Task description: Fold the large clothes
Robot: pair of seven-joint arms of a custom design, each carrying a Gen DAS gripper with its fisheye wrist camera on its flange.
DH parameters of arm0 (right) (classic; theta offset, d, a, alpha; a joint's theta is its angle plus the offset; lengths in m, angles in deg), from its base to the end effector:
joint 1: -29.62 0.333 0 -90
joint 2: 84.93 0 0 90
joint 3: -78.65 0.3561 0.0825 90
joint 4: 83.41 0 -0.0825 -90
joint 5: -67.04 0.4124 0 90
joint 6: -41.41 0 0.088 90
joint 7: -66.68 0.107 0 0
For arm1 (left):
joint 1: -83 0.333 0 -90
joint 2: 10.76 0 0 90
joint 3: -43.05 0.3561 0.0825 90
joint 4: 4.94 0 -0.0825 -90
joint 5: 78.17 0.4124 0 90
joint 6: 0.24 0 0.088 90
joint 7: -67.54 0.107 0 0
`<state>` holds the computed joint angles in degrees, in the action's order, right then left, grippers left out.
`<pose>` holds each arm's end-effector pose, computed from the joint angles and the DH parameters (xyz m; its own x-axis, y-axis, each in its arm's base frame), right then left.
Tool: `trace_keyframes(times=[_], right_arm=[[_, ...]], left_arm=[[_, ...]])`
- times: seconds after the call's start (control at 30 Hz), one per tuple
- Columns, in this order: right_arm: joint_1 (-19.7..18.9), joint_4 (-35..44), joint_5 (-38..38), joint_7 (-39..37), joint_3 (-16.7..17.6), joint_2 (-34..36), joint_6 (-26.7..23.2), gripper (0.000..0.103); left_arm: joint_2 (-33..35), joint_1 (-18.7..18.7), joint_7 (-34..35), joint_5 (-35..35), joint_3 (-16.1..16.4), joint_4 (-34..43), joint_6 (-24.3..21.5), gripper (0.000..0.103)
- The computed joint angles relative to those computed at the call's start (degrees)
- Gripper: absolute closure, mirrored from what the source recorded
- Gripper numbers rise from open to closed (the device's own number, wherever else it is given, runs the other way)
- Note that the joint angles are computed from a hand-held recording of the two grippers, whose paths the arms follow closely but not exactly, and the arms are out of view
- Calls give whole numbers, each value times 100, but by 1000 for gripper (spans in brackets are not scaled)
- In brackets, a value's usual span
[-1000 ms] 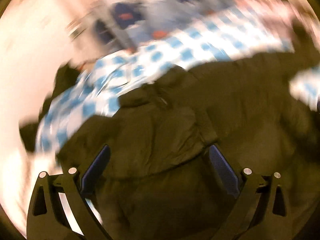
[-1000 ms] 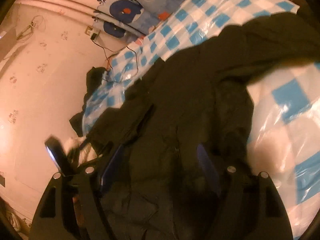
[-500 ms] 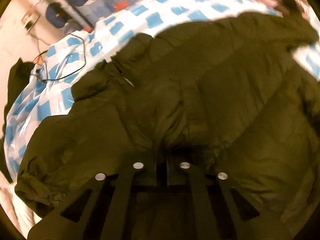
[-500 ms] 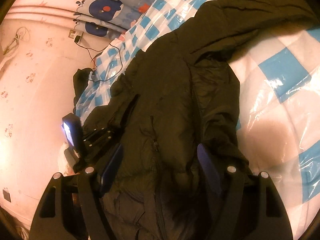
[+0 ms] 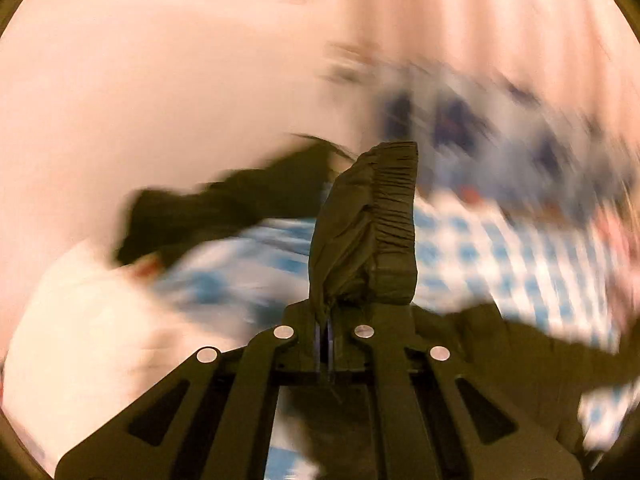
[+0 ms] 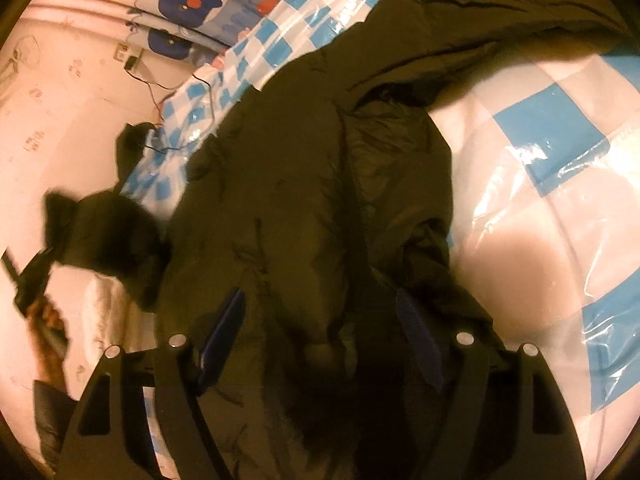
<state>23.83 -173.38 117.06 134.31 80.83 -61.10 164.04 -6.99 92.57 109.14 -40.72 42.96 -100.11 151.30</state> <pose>0.7399 -0.0182 0.4569 0.0115 -0.7436 -0.6685 -0.9480 0.2045 -0.2438 0.6571 0.0935 0.6999 0.5180 -0.8532 0.0615 -0.4097 -0.3105 -0.8578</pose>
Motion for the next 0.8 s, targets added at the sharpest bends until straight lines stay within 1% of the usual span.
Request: trace_keyframes(times=[0.03,0.1,0.13,0.17,0.2,0.27,0.3,0.37,0.4,0.43,0.47,0.5,0.53,0.57,0.6,0.67,0.7,0.73,0.77,0.8], right_arm=[[40,4,-101,31,-20,13,26,28],[91,3,-236,65,-36,27,82,28],[119,-6,-318,59,-43,26,120,28],[143,-12,-389,46,-46,24,155,28],[158,-16,-445,31,-45,24,178,27],[202,5,-599,-21,-44,33,193,23],[216,24,-681,-75,-42,36,172,21],[216,113,-798,-122,-41,49,47,21],[109,129,-618,-214,0,9,-68,21],[-38,74,-296,-394,52,-89,-119,21],[-114,-8,-101,-539,44,-219,-72,21],[-186,-149,53,-711,-4,-416,52,20],[-250,-256,156,-835,-72,-570,105,15],[-301,-315,195,-891,-148,-670,79,14],[-361,-349,177,-933,-234,-740,-14,14],[-467,-359,-106,-998,-423,-805,-306,14],[-491,-341,-224,-978,-473,-794,-460,14],[-580,-260,-380,-939,-538,-728,-896,14],[-638,-215,-444,-923,-561,-684,-1206,14],[-678,-243,-530,-965,-586,-688,-1414,14]], left_arm=[[-296,123,-398,81,150,-329,15,102],[-704,400,-937,120,291,-839,-58,102],[-877,557,-1180,101,341,-1082,-127,102],[-1068,723,-1325,-77,425,-1384,-146,102],[-1180,854,-1341,-284,483,-1569,-222,101],[-1373,1049,-1249,-935,638,-1939,-325,94],[-1518,1123,-1200,-1336,757,-2222,-44,93],[-1789,1127,-875,-2165,964,-2646,426,91],[-1931,1122,-725,-2472,1023,-2756,444,89],[-2076,1217,-707,-2523,973,-2781,257,77],[-2229,1408,-836,-2335,824,-2801,24,52],[-2472,1679,-1103,-1920,595,-2877,-190,42],[-2681,1843,-1287,-1611,438,-2998,-206,34],[-2965,1838,-1252,-1371,398,-3169,-205,33],[-3209,1632,-816,-1477,480,-3322,-265,33],[-3666,967,172,-1968,810,-3736,-260,27],[-3898,706,505,-2193,864,-3979,-300,25],[-4097,481,780,-2409,910,-4199,-337,21],[-4315,92,1161,-2779,943,-4530,-390,19],[-4467,-97,1301,-2934,960,-4747,-419,19]])
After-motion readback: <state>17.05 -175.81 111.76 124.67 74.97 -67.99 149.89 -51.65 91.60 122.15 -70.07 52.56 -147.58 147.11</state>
